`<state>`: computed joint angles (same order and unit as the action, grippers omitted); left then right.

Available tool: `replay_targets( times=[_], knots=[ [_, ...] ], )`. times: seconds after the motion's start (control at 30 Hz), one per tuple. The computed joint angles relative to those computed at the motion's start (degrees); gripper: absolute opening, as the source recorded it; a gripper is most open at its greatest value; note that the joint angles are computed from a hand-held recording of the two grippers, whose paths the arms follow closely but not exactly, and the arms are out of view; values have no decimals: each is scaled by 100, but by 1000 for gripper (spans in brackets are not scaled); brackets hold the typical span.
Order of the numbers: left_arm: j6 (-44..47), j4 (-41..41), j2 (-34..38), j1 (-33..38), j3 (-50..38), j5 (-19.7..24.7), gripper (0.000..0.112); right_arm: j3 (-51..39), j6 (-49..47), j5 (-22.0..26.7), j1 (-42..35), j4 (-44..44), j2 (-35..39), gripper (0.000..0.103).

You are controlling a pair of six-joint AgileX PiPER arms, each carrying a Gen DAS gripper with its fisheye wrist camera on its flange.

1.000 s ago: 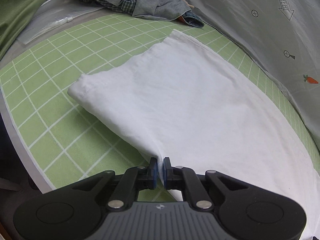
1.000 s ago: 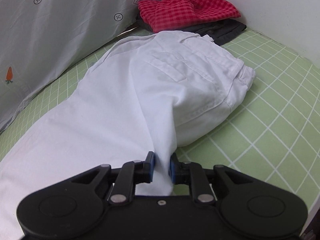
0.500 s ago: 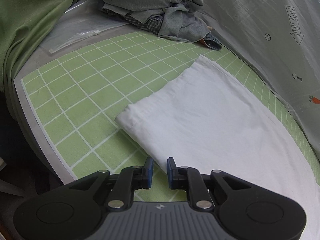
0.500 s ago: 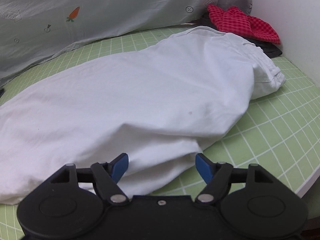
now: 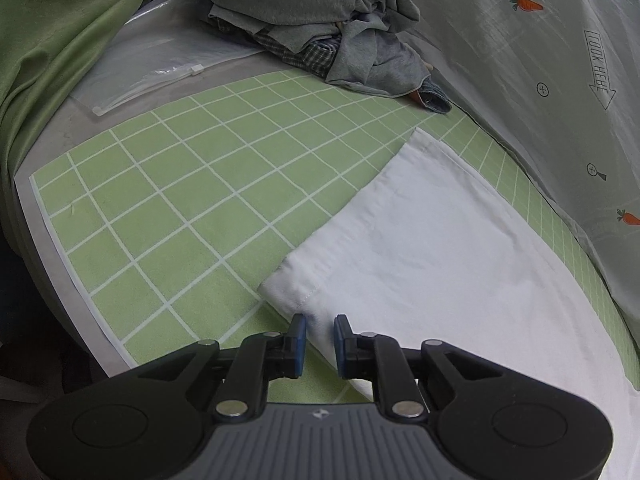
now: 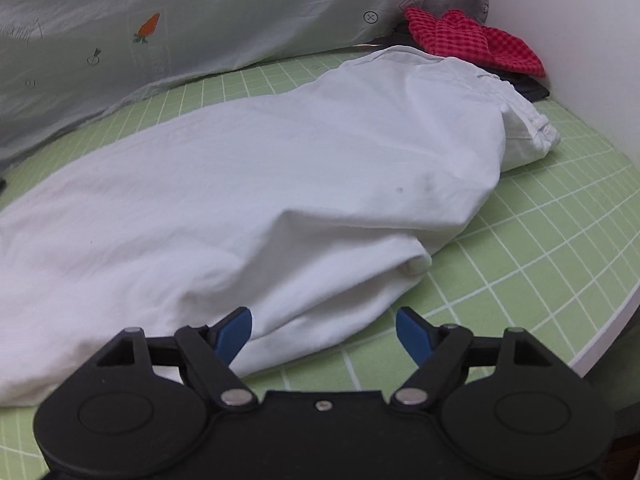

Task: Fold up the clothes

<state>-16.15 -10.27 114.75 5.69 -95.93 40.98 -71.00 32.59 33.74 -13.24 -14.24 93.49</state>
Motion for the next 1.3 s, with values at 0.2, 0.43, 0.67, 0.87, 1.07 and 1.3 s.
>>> replay_targets(
  times=[0.2, 0.43, 0.67, 0.87, 1.07, 1.3],
  knots=[
    [2, 29, 161, -23, -239, 53, 16, -386, -683, -62, -522, 1895, 421, 52],
    [-57, 458, 348, -182, -776, 84, 9, -407, -980, -340, -926, 2864, 575, 10],
    [-233, 613, 1008, -224, -2225, 473, 0, -637, -1226, -472, -982, 3208, 542, 2],
    [-332, 539, 2035, -265, -4425, 1647, 2, -997, -1005, -366, -894, 2879, 649, 2],
    [-319, 317, 1692, -107, -3530, 1542, 44, -797, -688, -280, -866, 2559, 545, 3],
    [-71, -395, 796, 219, -1791, 807, 69, -482, -1032, -181, -1044, 3391, 469, 41]
  ],
)
